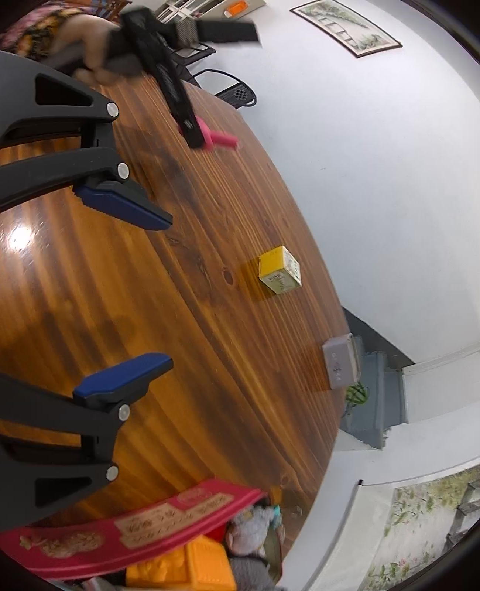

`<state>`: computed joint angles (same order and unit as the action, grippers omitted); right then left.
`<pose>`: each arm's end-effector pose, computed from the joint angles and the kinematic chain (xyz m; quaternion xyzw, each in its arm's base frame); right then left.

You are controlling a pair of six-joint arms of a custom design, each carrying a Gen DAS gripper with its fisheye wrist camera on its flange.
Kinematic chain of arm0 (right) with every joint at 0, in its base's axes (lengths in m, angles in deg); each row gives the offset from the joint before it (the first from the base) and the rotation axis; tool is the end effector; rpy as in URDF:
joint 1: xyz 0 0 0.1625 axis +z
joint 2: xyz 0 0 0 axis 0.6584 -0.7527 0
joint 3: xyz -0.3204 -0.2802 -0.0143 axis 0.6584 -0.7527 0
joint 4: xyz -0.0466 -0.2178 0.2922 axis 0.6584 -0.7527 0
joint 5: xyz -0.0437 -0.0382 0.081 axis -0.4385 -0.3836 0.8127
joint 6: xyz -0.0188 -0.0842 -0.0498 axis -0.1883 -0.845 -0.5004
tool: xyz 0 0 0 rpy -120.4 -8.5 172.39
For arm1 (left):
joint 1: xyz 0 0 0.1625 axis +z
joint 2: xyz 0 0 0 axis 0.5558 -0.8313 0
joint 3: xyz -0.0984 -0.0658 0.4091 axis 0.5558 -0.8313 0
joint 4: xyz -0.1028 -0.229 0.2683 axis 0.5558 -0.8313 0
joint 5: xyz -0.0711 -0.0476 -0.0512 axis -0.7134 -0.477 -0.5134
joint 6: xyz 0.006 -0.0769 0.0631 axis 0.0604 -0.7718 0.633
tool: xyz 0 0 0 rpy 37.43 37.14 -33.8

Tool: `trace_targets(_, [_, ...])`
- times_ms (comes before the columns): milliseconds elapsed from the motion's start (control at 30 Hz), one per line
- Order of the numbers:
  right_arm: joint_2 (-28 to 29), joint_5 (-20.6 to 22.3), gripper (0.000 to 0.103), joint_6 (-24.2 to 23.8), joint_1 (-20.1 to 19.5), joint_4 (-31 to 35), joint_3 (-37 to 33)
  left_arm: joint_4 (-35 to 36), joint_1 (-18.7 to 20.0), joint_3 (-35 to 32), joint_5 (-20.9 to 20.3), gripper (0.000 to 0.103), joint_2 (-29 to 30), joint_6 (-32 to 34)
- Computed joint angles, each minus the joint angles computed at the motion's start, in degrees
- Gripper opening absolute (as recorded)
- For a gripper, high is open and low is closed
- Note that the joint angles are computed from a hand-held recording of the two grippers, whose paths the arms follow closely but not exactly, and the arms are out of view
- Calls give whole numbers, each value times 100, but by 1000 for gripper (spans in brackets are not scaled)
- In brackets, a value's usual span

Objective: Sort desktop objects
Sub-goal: 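Grasp the pink knotted foam tube with the left gripper, then grasp the yellow medicine box with the right gripper while the left gripper holds the tube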

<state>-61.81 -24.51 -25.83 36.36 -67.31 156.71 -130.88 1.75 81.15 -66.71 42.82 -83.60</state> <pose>0.0062 -0.6396 0.2847 0.3706 -0.8980 0.2213 0.0856 -0.3126 -0.5025 -0.0147 -0.1035 0.7996 -0.4775 0.3493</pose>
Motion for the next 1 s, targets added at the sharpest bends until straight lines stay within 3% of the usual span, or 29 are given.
trace_targets(200, [670, -512, 73, 803, 532, 111, -638, 1206, -363, 580, 99, 64, -486, -1828])
trace_targets(300, [1134, -876, 73, 1235, 801, 43, -1027, 1771, -364, 670, 72, 64, -631, -2517])
trace_targets(433, [1813, -1399, 73, 1648, 1118, -58, -1627, 1703, -276, 790, 26, 64, -696, -2672])
trace_targets(633, [2727, -2115, 73, 1809, 1447, -195, -2565, 1997, -162, 723, -70, 64, -633, -2977])
trace_targets(800, [3203, -2470, 73, 1666, 1550, -508, -3085, 1723, -17, 826, -193, 64, -648, -2941])
trace_targets(1000, [3574, -2643, 73, 1580, 1586, -423, -3586, 1684, 17, 771, -245, 64, -580, -2809])
